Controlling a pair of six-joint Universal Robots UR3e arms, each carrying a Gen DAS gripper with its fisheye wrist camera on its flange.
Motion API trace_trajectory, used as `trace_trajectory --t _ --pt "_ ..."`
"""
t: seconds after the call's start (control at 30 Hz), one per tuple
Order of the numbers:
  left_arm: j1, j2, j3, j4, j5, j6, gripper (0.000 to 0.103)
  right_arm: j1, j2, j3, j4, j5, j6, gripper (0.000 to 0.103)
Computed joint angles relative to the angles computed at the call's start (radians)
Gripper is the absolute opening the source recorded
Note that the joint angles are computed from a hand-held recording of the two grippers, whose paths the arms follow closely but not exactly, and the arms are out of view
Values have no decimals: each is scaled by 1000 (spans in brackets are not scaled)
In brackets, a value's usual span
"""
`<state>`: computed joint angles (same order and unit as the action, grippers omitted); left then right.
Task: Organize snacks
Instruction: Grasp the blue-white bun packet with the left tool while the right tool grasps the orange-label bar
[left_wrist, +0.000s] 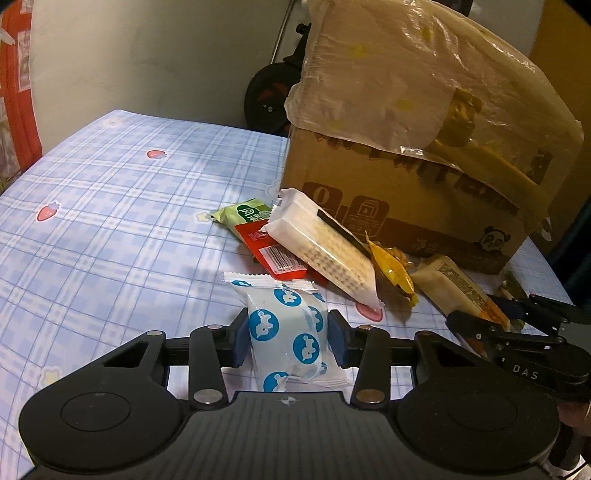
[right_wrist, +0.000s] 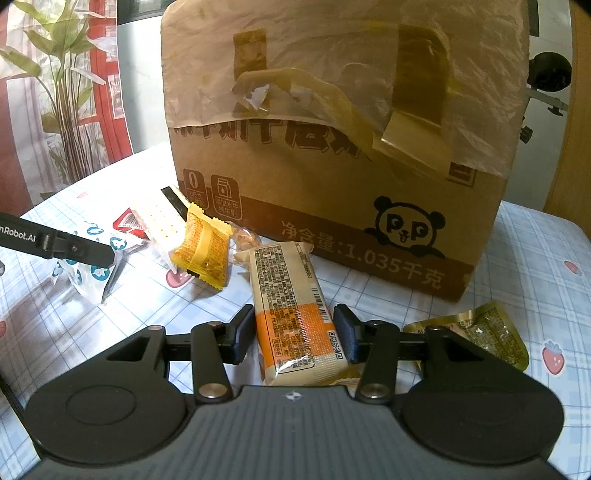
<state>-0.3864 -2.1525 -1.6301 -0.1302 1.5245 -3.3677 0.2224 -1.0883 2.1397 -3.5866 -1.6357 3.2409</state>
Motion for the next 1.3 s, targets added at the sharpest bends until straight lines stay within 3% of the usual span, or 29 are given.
trace_trajectory --t 0.43,0.77,1.3 --pt "-10 39 -29 27 8 11 45 2 -51 13 47 5 10 40" --pt "-28 52 -39 52 7 13 45 7 -136 87 22 -29 117 39" --pt "-39 83 -62 106 14 26 45 24 -216 133 -2 -68 137 39"
